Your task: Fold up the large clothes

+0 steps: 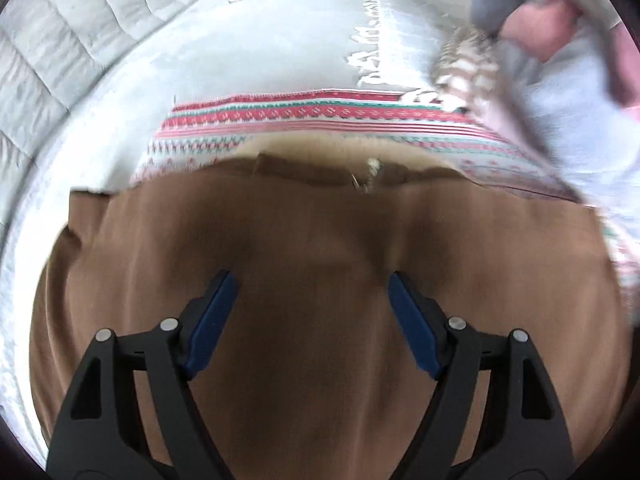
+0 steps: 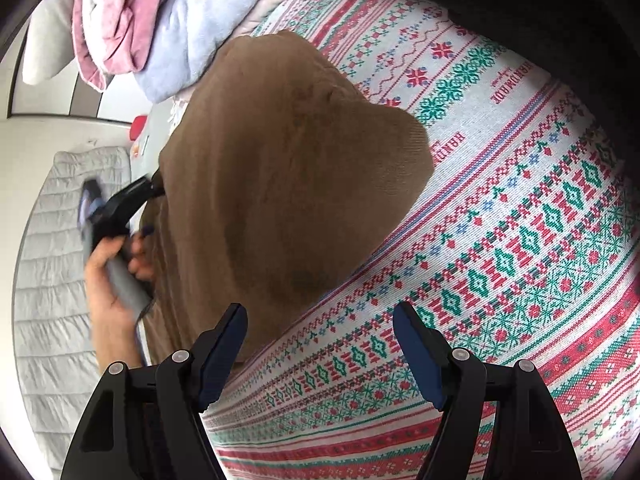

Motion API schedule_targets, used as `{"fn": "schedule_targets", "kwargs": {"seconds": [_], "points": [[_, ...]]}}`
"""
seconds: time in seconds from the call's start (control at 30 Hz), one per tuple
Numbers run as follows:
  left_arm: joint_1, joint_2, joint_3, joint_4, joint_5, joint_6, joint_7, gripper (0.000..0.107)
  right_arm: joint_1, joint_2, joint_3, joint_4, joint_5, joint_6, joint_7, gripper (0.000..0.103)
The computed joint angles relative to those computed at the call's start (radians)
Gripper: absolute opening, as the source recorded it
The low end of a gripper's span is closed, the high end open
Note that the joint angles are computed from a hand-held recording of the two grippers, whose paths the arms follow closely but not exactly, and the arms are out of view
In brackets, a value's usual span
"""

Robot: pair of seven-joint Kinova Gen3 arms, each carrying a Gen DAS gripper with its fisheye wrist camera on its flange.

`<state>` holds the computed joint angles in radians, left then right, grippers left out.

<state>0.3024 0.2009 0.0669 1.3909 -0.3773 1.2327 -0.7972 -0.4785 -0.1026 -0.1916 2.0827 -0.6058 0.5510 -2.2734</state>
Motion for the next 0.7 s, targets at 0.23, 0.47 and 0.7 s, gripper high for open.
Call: {"fn": "schedule_targets", "kwargs": {"seconds": [0.23,0.47,0.7], "points": [[0.177,-0.324,0.016,0.262,-0.014,-0.003,0.091,0.079,0.02,-0.017,0.023,0.041,-0.04,-0.041,0.041,0.076],[0.016,-0.498,0.274,0.434,0.134,-0.046,0.127,0.079,0.022,0.008,-0.02,0.019,0.043,-0.041,-0.049,0.076],[-0.018,-0.475,0.327,0.52,0.086,-0.1,0.191,0.082,-0.048,0.035,0.037,0.062,-0.078,-0.164,0.034,0.076]]}}
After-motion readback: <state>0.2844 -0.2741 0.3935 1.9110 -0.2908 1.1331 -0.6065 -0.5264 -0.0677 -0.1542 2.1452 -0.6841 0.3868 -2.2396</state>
